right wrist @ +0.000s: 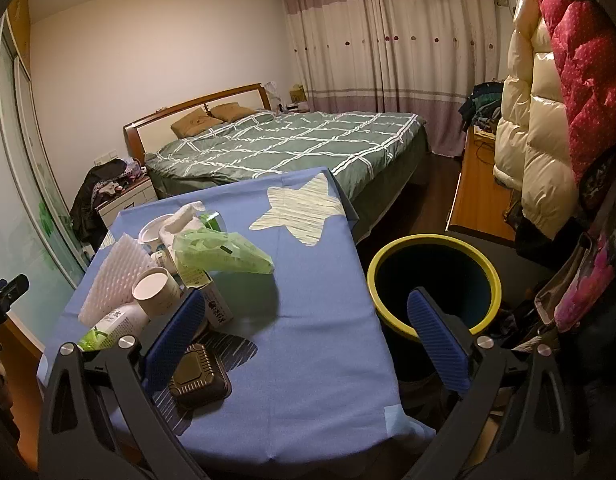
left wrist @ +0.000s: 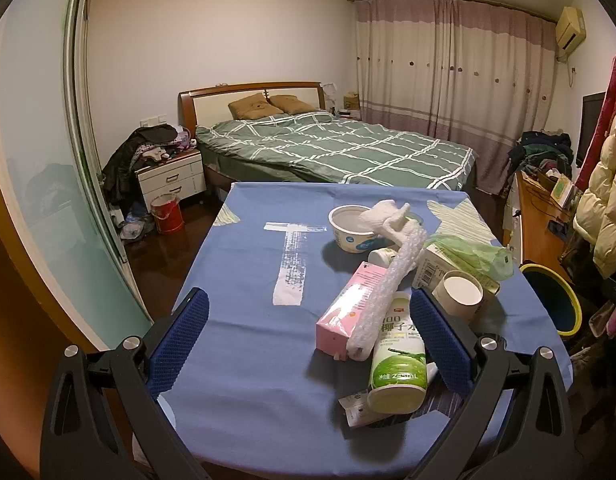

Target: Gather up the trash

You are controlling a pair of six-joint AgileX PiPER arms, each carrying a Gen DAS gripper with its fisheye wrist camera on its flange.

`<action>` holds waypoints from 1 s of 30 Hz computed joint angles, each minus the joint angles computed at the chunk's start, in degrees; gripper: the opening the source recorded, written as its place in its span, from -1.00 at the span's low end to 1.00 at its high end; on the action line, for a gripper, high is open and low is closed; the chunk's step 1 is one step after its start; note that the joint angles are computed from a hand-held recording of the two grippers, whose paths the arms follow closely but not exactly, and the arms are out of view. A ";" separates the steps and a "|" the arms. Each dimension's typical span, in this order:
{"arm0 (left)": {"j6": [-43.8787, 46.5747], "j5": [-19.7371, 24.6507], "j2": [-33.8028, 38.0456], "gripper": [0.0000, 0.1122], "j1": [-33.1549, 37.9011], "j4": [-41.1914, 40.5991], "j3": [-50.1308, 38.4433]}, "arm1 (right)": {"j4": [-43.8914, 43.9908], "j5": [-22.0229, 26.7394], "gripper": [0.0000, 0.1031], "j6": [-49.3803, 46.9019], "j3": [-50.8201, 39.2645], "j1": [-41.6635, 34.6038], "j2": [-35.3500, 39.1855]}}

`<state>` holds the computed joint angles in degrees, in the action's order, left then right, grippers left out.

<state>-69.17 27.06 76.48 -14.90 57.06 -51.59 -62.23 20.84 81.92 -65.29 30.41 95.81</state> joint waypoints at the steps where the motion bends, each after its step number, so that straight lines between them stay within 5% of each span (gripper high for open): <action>1: 0.00 0.03 0.00 0.77 -0.06 -0.04 -0.01 | 0.04 0.05 0.87 -0.04 -0.03 0.01 0.03; 30: 2.10 -1.01 0.39 0.77 0.08 -1.68 0.04 | 1.10 -0.60 0.87 -0.58 0.06 -0.56 0.58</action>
